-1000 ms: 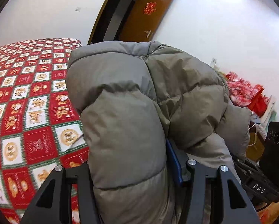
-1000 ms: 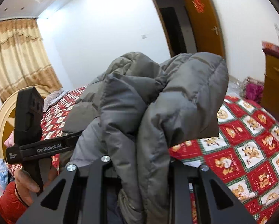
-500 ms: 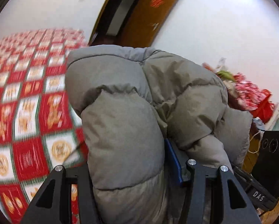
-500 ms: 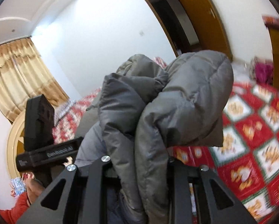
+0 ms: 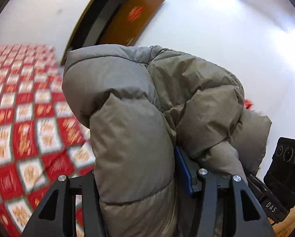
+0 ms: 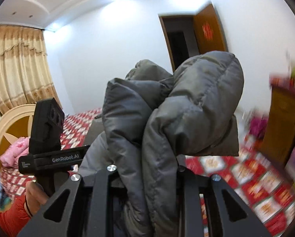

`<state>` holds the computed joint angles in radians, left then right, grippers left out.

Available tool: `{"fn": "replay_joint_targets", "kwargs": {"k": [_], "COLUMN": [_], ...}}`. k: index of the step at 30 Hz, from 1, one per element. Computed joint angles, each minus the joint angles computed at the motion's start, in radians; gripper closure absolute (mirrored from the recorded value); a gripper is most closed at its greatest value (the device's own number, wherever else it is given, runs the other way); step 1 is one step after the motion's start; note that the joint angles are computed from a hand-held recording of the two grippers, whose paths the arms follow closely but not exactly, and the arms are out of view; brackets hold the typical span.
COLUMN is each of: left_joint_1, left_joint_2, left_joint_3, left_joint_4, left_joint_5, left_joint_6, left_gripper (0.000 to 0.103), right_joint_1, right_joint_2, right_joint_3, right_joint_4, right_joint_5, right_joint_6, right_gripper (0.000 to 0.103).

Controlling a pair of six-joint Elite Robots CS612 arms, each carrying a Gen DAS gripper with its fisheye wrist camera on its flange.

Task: Fold large clothes

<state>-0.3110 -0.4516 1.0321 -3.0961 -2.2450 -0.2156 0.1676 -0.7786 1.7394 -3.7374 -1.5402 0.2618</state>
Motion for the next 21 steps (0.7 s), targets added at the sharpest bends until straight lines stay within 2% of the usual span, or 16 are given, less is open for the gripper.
{"fn": "replay_joint_targets", "kwargs": {"k": [5,8,12,14,15,16,17,19,21], "left_joint_1": [-0.017,-0.024,-0.014,-0.017,-0.022,-0.027,-0.029,-0.019,-0.004], "left_joint_2": [0.065,0.1,0.149,0.15,0.153,0.146,0.143,0.143,0.131], "left_joint_3": [-0.047,-0.088,-0.185,-0.181,-0.183,-0.169,-0.164,-0.173,-0.171], "left_joint_4": [0.146,0.228,0.331,0.339,0.339,0.329,0.329,0.355,0.386], "left_joint_5": [0.233,0.376,0.399,0.413,0.429,0.45,0.462,0.43,0.371], "left_joint_6": [0.07,0.088,0.038,0.019,0.022,0.03,0.041,0.063,0.09], "left_gripper": [0.05,0.049,0.041,0.036,0.033,0.032,0.032,0.032,0.032], "right_joint_1": [-0.042,-0.053,-0.082,-0.102,-0.109,-0.111,-0.111,-0.114,-0.127], "right_joint_2": [0.138,0.217,0.294,0.319,0.32,0.318,0.311,0.274,0.239], "right_joint_3": [-0.093,-0.175,-0.253,-0.272,-0.269,-0.269,-0.263,-0.226,-0.178], "right_joint_4": [0.076,0.161,0.222,0.21,0.207,0.216,0.231,0.275,0.283], "right_joint_5": [0.13,0.156,0.223,0.3,0.312,0.315,0.303,0.272,0.264], "right_joint_6": [0.081,0.13,0.273,0.362,0.37,0.371,0.371,0.366,0.36], "right_gripper": [0.077,0.077,0.074,0.071,0.069,0.064,0.052,0.038,0.035]}}
